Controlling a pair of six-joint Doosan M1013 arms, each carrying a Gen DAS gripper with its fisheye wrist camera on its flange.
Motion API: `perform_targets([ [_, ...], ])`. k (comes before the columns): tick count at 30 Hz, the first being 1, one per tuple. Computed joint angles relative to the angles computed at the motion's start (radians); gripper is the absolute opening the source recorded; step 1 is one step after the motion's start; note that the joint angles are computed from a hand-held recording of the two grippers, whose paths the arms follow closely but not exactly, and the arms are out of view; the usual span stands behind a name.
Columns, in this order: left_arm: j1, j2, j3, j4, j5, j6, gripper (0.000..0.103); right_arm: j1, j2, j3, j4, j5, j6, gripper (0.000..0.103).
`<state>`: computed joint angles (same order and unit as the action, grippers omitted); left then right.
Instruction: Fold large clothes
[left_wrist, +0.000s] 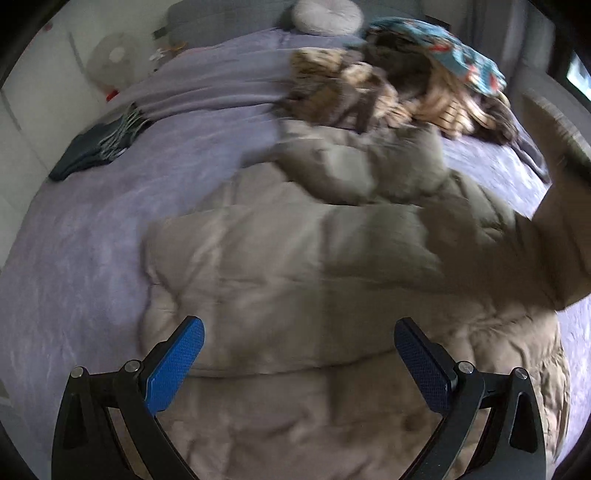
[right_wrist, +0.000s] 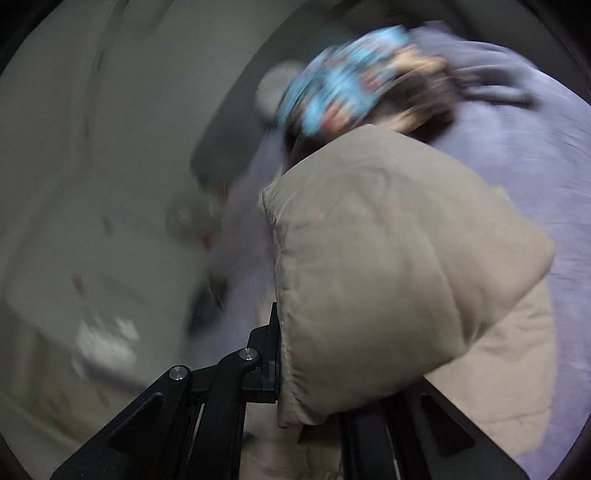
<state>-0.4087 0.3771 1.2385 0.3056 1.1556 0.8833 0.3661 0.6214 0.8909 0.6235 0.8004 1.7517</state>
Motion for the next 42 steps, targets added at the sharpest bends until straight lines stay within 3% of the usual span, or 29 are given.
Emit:
perform_targets([
  [5, 0.045, -0.030, 0.050, -0.001, -0.040, -0.014, 0.103, 0.088, 0.124, -0.150, -0.180, 0.145, 0.128, 0.009],
  [8, 0.058, -0.036, 0.070, 0.000, -0.063, 0.001, 0.103, 0.109, 0.156, -0.163, -0.254, 0.209, 0.185, 0.009],
  [14, 0.076, -0.026, 0.082, -0.088, -0.107, 0.025, 0.103, 0.139, 0.158, -0.134, -0.374, 0.222, 0.236, 0.011],
  [16, 0.080, -0.026, 0.083, -0.135, -0.137, 0.025, 0.103, 0.139, 0.167, -0.160, -0.375, 0.239, 0.221, 0.034],
  [17, 0.084, -0.024, 0.080, -0.163, -0.152, 0.030, 0.103, 0.136, 0.174, -0.176, -0.362, 0.239, 0.206, 0.065],
  [18, 0.086, -0.020, 0.074, -0.177, -0.160, 0.032, 0.103, 0.136, 0.163, -0.162, -0.351, 0.227, 0.194, 0.085],
  [19, 0.086, -0.017, 0.069, -0.181, -0.166, 0.035, 0.103, 0.136, 0.156, -0.160, -0.337, 0.219, 0.181, 0.085],
  [23, 0.090, -0.005, 0.052, -0.229, -0.193, 0.073, 0.103, 0.121, 0.075, -0.041, -0.245, 0.136, 0.169, 0.085],
  [28, 0.118, 0.006, 0.043, -0.418, -0.252, 0.189, 0.103, 0.070, 0.002, 0.102, -0.172, 0.023, 0.320, 0.083],
  [29, 0.128, 0.007, 0.046, -0.481, -0.271, 0.219, 0.103, 0.061, 0.007, 0.103, -0.144, 0.017, 0.327, 0.069],
  [30, 0.138, 0.007, 0.049, -0.541, -0.286, 0.247, 0.103, 0.057, 0.011, 0.100, -0.130, 0.016, 0.328, 0.039],
  [31, 0.145, 0.008, 0.051, -0.583, -0.294, 0.266, 0.103, 0.057, 0.022, 0.083, -0.132, 0.026, 0.328, 0.023],
  [32, 0.154, 0.007, 0.055, -0.634, -0.303, 0.291, 0.103, 0.061, 0.036, 0.060, -0.141, 0.029, 0.318, 0.013],
  [33, 0.164, 0.006, 0.060, -0.688, -0.310, 0.320, 0.103, 0.064, 0.038, 0.052, -0.134, 0.024, 0.289, 0.012],
  [37, 0.201, -0.004, 0.091, -0.872, -0.337, 0.415, 0.103, 0.098, 0.099, -0.066, -0.095, 0.096, 0.111, 0.012],
  [42, 0.244, -0.006, 0.139, -1.128, -0.363, 0.525, 0.103, 0.150, 0.203, -0.253, -0.143, 0.340, 0.029, 0.019],
])
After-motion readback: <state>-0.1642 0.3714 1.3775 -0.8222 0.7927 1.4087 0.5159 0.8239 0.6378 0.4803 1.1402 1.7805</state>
